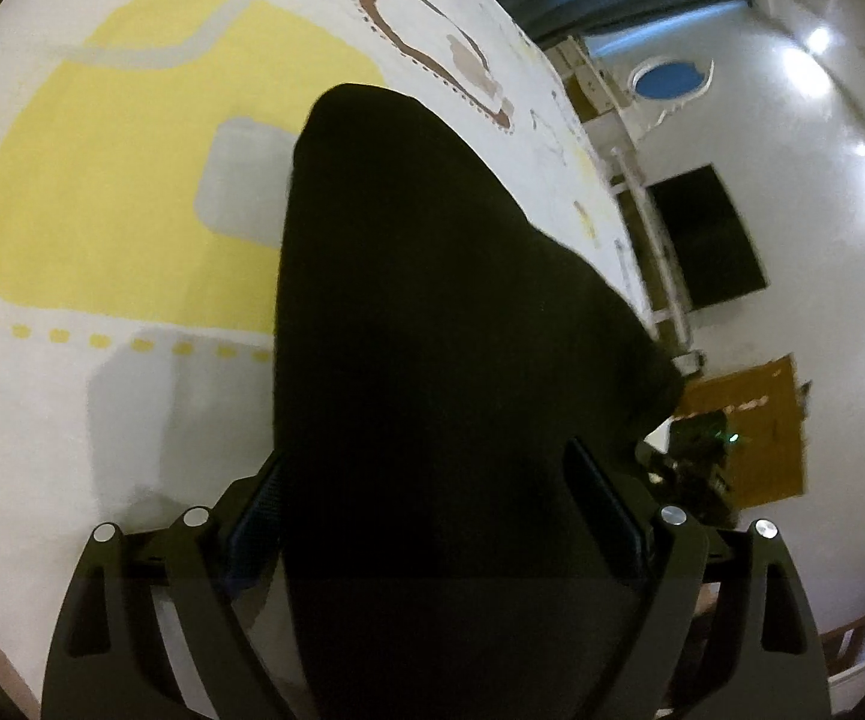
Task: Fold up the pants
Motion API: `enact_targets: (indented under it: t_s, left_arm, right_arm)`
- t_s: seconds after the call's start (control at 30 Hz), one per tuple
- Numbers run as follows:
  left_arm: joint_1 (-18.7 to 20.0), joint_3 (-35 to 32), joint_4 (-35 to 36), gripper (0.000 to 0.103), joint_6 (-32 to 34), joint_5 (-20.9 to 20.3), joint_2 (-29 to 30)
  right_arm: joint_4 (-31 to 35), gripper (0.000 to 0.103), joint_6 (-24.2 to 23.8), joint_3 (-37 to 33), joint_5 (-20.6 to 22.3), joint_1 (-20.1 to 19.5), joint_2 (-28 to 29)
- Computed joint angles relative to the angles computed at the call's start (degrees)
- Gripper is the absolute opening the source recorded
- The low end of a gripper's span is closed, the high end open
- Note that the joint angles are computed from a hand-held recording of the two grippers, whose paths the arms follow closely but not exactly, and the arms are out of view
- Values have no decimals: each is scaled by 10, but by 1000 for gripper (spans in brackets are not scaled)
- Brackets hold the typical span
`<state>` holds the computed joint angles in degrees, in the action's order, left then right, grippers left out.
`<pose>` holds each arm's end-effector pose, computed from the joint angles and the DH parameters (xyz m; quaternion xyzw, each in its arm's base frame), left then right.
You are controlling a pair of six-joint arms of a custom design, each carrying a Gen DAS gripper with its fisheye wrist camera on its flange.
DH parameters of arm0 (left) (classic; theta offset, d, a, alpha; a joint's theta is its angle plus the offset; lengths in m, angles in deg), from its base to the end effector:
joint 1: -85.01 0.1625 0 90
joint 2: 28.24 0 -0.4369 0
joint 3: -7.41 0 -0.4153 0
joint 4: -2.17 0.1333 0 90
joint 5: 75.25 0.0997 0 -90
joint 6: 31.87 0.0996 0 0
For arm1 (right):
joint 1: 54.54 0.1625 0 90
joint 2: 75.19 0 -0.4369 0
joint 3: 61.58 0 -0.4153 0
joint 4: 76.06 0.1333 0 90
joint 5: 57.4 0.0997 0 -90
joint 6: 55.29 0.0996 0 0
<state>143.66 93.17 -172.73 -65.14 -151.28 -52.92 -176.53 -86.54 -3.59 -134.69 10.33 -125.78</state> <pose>-0.2444 -0.7036 -0.0667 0.0414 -0.9707 0.2367 0.0089 -0.1967 -0.7847 0.3549 -0.0560 0.9919 -0.0757 0.0849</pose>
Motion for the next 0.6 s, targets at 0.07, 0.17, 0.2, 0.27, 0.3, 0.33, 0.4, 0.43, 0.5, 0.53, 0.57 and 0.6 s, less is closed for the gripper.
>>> enact_targets:
  t_s: [0.07, 0.17, 0.2, 0.27, 0.3, 0.33, 0.4, 0.43, 0.5, 0.53, 0.57, 0.6]
  left_arm:
    - [-12, -8, 31, 78, 8, 40, 1]
    - [-18, -12, 50, 65, 17, 69, 2]
    - [-17, -9, 46, 59, 18, 68, 0]
    - [-15, -1, 35, 52, 17, 60, -4]
    - [-13, -1, 33, 49, 17, 57, -4]
    - [-13, 0, 30, 48, 15, 56, -5]
    - [-13, 3, 24, 43, 11, 59, -7]
    - [-13, -3, 26, 43, 13, 62, -6]
    - [-13, -2, 23, 41, 18, 68, -8]
    - [-12, 0, 21, 41, 17, 67, -8]
    - [-11, 2, 18, 40, 16, 66, -10]
    - [-9, 5, 13, 40, 15, 64, -12]
  right_arm:
    - [-1, 47, 1, 3, 8, -3, -1]
    - [-5, 45, -2, 10, 14, -5, -4]
    - [-6, 44, -3, 12, 17, -6, -4]
    - [-7, 44, -3, 12, 19, -5, -3]
    - [-8, 44, -3, 11, 20, -6, -3]
    - [-8, 44, -2, 11, 20, -5, -2]
    - [-10, 44, 0, 10, 22, -4, 0]
    - [-11, 44, 1, 8, 21, -3, 3]
    - [-13, 44, 2, 6, 20, -2, 6]
    - [-13, 44, 4, 5, 18, 0, 8]
    - [-12, 44, 2, 3, 18, 0, 9]
    - [-12, 44, 3, 1, 19, 1, 11]
